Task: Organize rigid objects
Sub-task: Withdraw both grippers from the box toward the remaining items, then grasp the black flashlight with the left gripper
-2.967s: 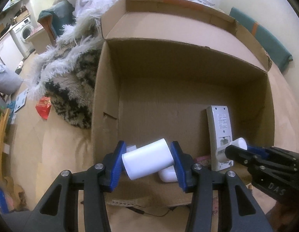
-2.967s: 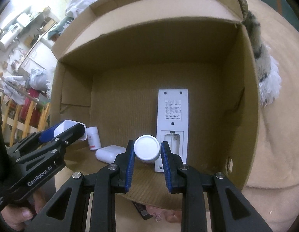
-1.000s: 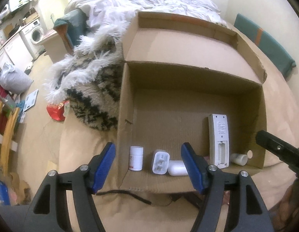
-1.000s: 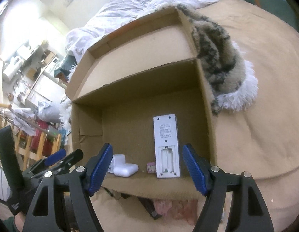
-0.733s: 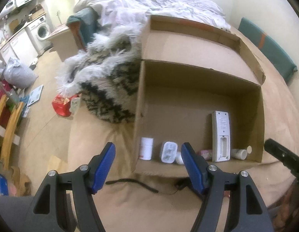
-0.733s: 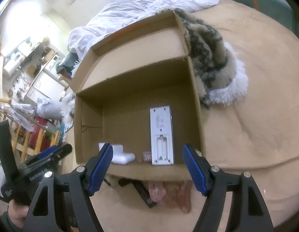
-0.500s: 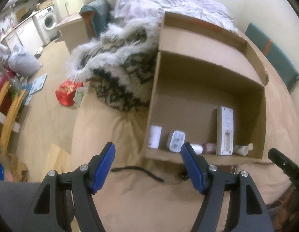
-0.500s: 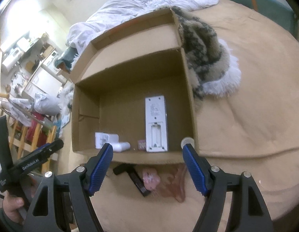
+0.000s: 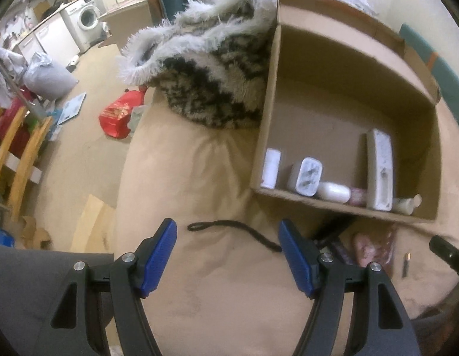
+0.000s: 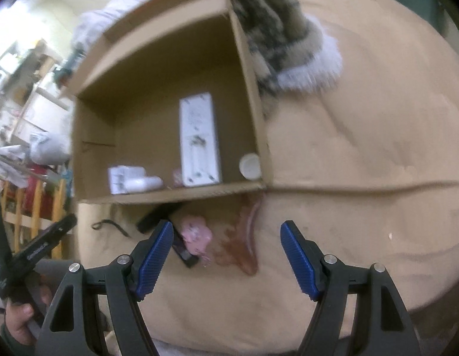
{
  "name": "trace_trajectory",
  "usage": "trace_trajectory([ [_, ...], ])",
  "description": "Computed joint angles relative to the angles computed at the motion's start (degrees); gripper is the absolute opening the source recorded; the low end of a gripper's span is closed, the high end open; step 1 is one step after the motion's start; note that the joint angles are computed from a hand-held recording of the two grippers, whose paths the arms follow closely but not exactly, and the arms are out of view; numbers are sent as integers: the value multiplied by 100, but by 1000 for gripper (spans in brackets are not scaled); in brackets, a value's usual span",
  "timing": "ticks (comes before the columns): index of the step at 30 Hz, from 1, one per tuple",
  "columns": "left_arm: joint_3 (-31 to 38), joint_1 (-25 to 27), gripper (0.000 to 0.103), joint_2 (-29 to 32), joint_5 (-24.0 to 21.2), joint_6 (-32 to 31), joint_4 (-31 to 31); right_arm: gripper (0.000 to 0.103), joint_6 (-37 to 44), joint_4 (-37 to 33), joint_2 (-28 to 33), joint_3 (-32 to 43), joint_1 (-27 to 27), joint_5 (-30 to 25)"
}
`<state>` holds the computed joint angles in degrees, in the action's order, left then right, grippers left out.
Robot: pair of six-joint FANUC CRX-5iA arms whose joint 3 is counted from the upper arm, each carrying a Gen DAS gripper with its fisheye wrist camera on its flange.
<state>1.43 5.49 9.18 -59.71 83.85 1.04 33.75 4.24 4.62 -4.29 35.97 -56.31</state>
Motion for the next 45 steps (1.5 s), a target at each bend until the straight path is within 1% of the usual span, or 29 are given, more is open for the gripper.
trace_trajectory([
  [3,22,35,68,117,-122,70,33,79,30,-152,86,77,-75,-73],
  [6,73,91,68,289,-285,112,196,79,94,-220,164,144,-115,-61],
  [10,159,9,68,538,-450,-5,476,79,280,-374,287,300,-164,-103],
  [12,129,-152,68,617,-453,-301,618,79,303,-368,310,324,-163,-123],
  [16,206,-572,68,816,-457,-703,583,79,347,-460,330,353,-204,-130],
  [22,514,-1071,68,1180,-327,-655,132,79,285,-510,311,318,-275,-114],
  [23,561,-1113,67,1246,-317,-649,79,79,283,-509,310,316,-285,-111],
  [24,585,-1134,61,1281,-299,-631,39,79,283,-509,308,315,-295,-111],
  [25,592,-1126,58,1312,-293,-645,73,79,287,-518,304,311,-305,-103],
  [26,564,-1099,51,1321,-265,-698,174,79,297,-536,300,311,-318,-91],
  [28,523,-1117,50,1290,-198,-765,145,79,329,-563,304,318,-336,-63],
  [30,497,-1131,43,1263,-209,-867,127,79,363,-566,314,335,-337,-54],
  [32,443,-1099,37,1239,-276,-979,268,79,398,-587,341,371,-338,-53],
  [34,403,-1041,32,1221,-329,-1167,419,79,403,-581,361,393,-326,-53],
  [36,331,-986,24,1159,-446,-1513,606,79,405,-576,369,403,-316,-54],
  [38,160,-947,19,999,-473,-1803,763,79,406,-565,378,403,-303,-55],
  [39,119,-935,17,939,-510,-1900,795,79,408,-562,381,406,-299,-59],
  [45,-91,-756,17,613,-756,-2087,768,79,392,-559,387,412,-295,-65],
])
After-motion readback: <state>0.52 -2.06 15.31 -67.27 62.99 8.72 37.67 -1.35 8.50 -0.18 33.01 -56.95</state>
